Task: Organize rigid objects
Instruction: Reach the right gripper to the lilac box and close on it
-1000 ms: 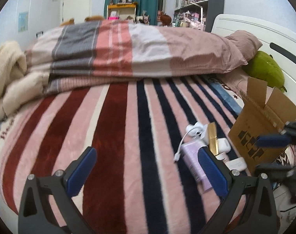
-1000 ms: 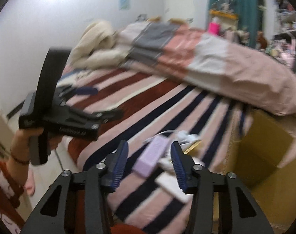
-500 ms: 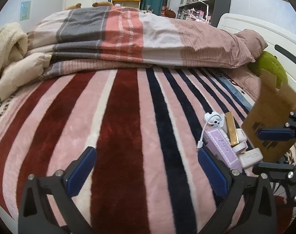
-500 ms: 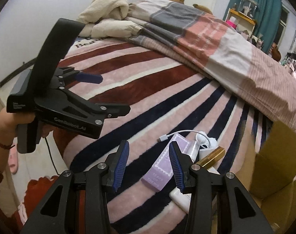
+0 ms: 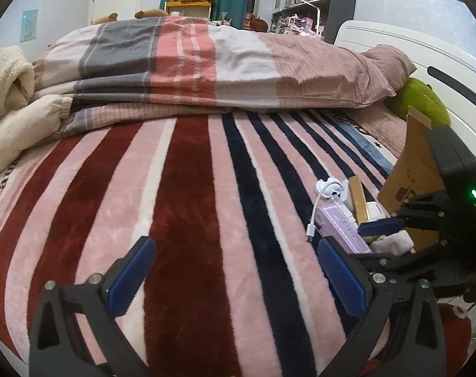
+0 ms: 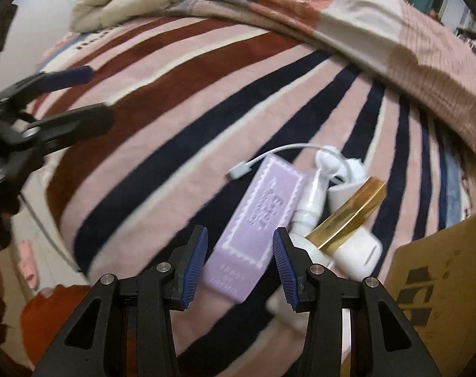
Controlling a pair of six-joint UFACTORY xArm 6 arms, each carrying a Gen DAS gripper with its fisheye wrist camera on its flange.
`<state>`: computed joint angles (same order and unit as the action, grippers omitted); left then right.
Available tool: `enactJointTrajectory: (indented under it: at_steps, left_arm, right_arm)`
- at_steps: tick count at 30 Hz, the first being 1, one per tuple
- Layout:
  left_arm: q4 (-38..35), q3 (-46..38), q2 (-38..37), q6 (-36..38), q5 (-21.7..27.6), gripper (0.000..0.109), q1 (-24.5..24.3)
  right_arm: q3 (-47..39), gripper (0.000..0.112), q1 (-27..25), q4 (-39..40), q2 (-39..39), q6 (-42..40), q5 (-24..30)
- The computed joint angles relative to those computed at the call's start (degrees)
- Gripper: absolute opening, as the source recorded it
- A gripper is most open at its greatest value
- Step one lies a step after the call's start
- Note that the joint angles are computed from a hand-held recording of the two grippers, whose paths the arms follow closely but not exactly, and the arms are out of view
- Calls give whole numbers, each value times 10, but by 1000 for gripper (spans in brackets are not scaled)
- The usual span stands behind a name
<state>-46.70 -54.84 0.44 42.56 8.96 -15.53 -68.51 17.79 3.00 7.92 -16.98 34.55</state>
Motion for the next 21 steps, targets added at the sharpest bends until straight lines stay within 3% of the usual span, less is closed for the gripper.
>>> enactJointTrajectory:
  at_steps: [5,9,13,15,21]
  left_arm:
    - [11,5,-4,-7,-2,103,-2]
    - [-18,0,-6,19,17,103,-1]
    - [-21,-7,-4,28,36,103,1]
    - [-32,-13,-4,39,56,102,5]
    - [-152,-74,-1,138,206,102,28]
  right_arm:
    - [-18,39,-7,-8,11,23,13]
    - [-40,42,-15,66,24,-34,57]
    - [-54,40,-18,77,41,-27,72]
    - [-47,38,-17,73,38,-27,56]
    - [-13,33,-10,116,-18,-99,35]
